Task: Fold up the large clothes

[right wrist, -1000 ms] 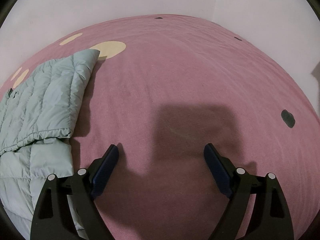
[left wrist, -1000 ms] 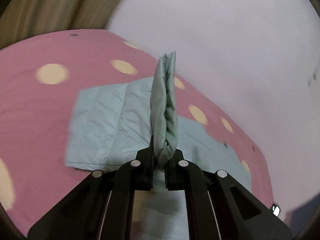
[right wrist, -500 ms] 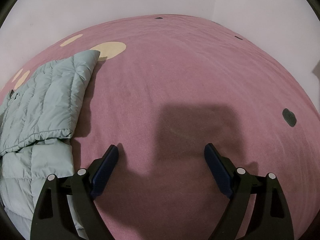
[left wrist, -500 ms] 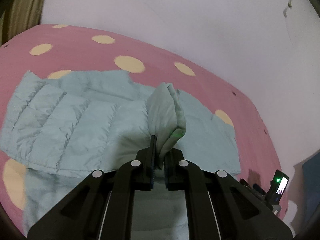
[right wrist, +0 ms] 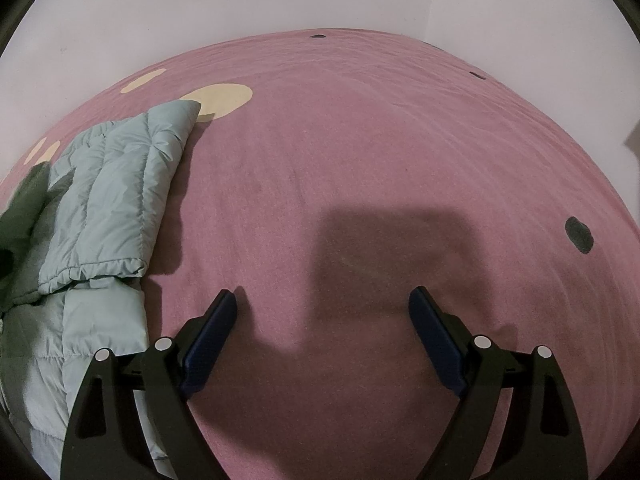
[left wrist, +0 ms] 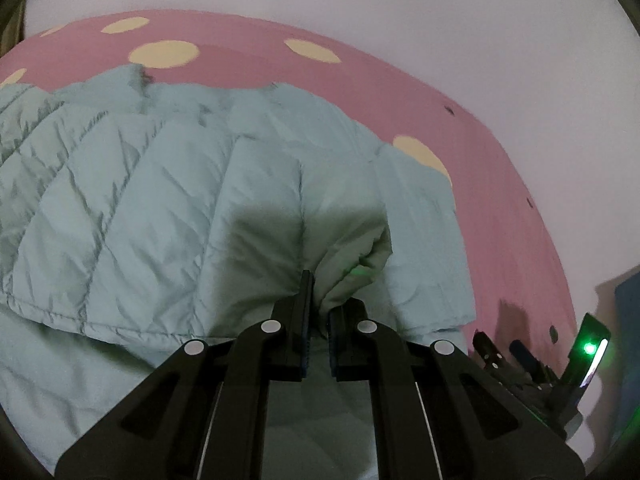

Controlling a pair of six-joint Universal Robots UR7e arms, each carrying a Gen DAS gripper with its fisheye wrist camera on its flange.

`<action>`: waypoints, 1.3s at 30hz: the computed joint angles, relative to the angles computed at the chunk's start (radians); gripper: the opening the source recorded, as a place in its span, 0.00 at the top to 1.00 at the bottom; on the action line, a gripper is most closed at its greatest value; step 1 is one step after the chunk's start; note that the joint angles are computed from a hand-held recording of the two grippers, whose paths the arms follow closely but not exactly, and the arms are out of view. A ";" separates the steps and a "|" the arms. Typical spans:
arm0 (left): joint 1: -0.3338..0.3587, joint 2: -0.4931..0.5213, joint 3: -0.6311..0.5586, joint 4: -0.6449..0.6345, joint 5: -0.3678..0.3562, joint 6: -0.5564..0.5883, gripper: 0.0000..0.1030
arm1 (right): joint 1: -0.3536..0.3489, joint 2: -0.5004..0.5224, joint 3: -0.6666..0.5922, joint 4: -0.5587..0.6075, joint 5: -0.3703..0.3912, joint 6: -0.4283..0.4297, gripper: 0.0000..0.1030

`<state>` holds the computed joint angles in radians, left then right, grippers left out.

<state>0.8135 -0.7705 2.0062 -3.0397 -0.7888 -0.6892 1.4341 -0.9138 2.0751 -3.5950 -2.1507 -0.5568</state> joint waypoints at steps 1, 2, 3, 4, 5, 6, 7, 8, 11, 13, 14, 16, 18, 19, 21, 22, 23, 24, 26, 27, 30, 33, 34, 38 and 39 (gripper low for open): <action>0.003 0.012 -0.012 0.010 -0.007 0.004 0.93 | 0.000 0.000 0.000 0.000 0.000 0.000 0.16; 0.004 0.019 -0.023 0.029 -0.012 0.007 0.93 | 0.001 0.001 -0.001 0.000 -0.001 0.000 0.16; 0.002 0.022 -0.029 0.042 -0.010 0.008 0.88 | 0.000 0.001 -0.001 0.001 -0.001 -0.001 0.16; -0.002 0.020 -0.029 0.049 -0.008 0.012 0.82 | 0.000 0.001 -0.001 0.001 -0.001 -0.001 0.16; -0.010 0.018 -0.026 0.045 -0.004 0.019 0.78 | 0.000 0.001 -0.001 0.000 -0.001 -0.001 0.16; -0.013 0.018 -0.027 0.046 0.002 0.021 0.66 | 0.000 0.001 -0.001 0.000 -0.001 -0.001 0.16; -0.021 0.009 -0.019 0.047 0.012 0.018 0.59 | 0.000 0.001 -0.002 0.001 0.000 -0.001 0.16; -0.031 -0.006 -0.004 0.044 0.021 0.015 0.59 | 0.000 0.001 -0.002 0.002 -0.001 -0.001 0.16; -0.055 -0.053 0.034 0.065 0.042 0.002 0.56 | 0.000 0.000 -0.002 0.001 0.001 -0.001 0.16; -0.072 -0.081 0.065 0.065 0.074 -0.009 0.54 | 0.000 0.000 -0.003 0.005 0.001 0.001 0.16; -0.084 -0.103 0.088 0.070 0.094 -0.020 0.54 | 0.001 0.001 -0.002 0.002 -0.002 -0.001 0.16; -0.098 -0.141 0.122 0.090 0.118 -0.038 0.54 | 0.004 0.001 -0.002 0.000 -0.006 -0.001 0.16; -0.111 -0.189 0.164 0.126 0.146 -0.071 0.54 | 0.007 -0.005 -0.002 0.016 -0.009 0.004 0.16; -0.118 -0.211 0.184 0.143 0.164 -0.087 0.53 | 0.011 -0.008 -0.003 0.019 -0.016 0.000 0.16; -0.135 -0.273 0.235 0.209 0.213 -0.147 0.51 | 0.033 -0.006 -0.004 -0.007 -0.060 -0.009 0.16; -0.143 -0.314 0.266 0.260 0.246 -0.189 0.49 | 0.049 -0.014 0.004 -0.025 -0.066 -0.003 0.16; -0.147 -0.340 0.283 0.296 0.266 -0.217 0.49 | 0.064 -0.029 0.018 -0.036 -0.051 0.012 0.16; -0.149 -0.371 0.303 0.345 0.292 -0.252 0.48 | 0.082 -0.044 0.030 -0.033 -0.030 0.028 0.16; -0.143 -0.445 0.334 0.484 0.339 -0.352 0.48 | 0.113 -0.056 0.036 0.002 0.002 0.045 0.16; -0.134 -0.477 0.345 0.532 0.349 -0.390 0.48 | 0.135 -0.059 0.033 0.052 0.027 0.060 0.17; -0.110 -0.571 0.380 0.656 0.375 -0.498 0.48 | 0.172 -0.041 0.006 0.169 0.078 0.095 0.24; -0.094 -0.651 0.405 0.784 0.391 -0.597 0.48 | 0.203 0.014 -0.038 0.240 0.092 0.125 0.25; -0.086 -0.671 0.411 0.810 0.393 -0.614 0.48 | 0.208 0.032 -0.059 0.282 0.096 0.142 0.26; -0.059 -0.724 0.429 0.850 0.384 -0.636 0.48 | 0.218 0.080 -0.114 0.408 0.106 0.186 0.73; -0.058 -0.734 0.434 0.841 0.382 -0.632 0.48 | 0.218 0.084 -0.121 0.423 0.109 0.188 0.76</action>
